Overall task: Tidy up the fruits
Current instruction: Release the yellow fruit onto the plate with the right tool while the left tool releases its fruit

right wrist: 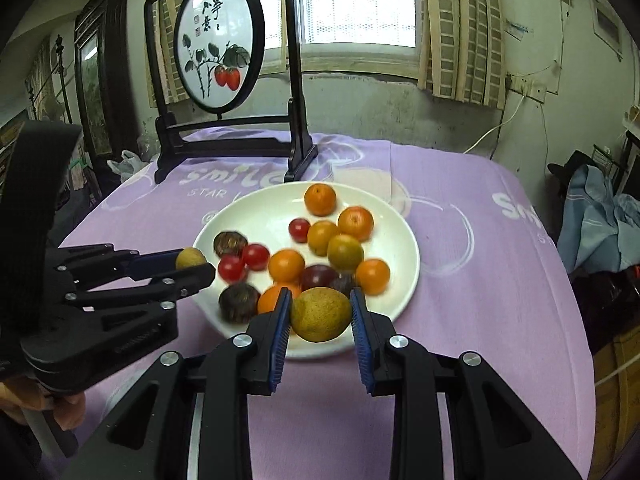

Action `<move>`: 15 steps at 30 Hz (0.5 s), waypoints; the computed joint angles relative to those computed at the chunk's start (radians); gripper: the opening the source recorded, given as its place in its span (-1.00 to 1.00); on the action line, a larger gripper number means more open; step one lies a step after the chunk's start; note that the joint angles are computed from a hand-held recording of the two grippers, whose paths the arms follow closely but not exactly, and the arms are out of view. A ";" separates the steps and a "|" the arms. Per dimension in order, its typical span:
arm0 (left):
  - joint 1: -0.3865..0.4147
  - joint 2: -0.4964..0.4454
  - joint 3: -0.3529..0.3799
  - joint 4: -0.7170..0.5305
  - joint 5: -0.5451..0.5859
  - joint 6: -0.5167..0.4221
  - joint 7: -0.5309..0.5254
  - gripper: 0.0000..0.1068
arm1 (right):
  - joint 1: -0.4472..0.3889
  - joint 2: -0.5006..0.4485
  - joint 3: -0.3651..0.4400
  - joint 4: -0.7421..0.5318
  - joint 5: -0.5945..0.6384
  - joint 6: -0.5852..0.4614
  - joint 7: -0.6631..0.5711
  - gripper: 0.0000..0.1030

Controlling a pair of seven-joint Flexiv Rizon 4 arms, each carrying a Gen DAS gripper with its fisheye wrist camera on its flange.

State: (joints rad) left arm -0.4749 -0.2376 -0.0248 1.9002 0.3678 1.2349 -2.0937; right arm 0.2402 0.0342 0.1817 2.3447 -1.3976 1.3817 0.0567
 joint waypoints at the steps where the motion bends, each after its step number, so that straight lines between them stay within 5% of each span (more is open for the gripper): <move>1: -0.004 -0.019 0.006 -0.027 0.013 -0.015 -0.011 -0.47 | 0.002 -0.022 -0.004 -0.015 0.009 0.000 -0.007 -0.42; 15: -0.046 -0.139 0.063 -0.154 0.044 -0.077 -0.073 -0.47 | 0.039 -0.177 -0.064 -0.104 0.041 -0.001 0.030 -0.41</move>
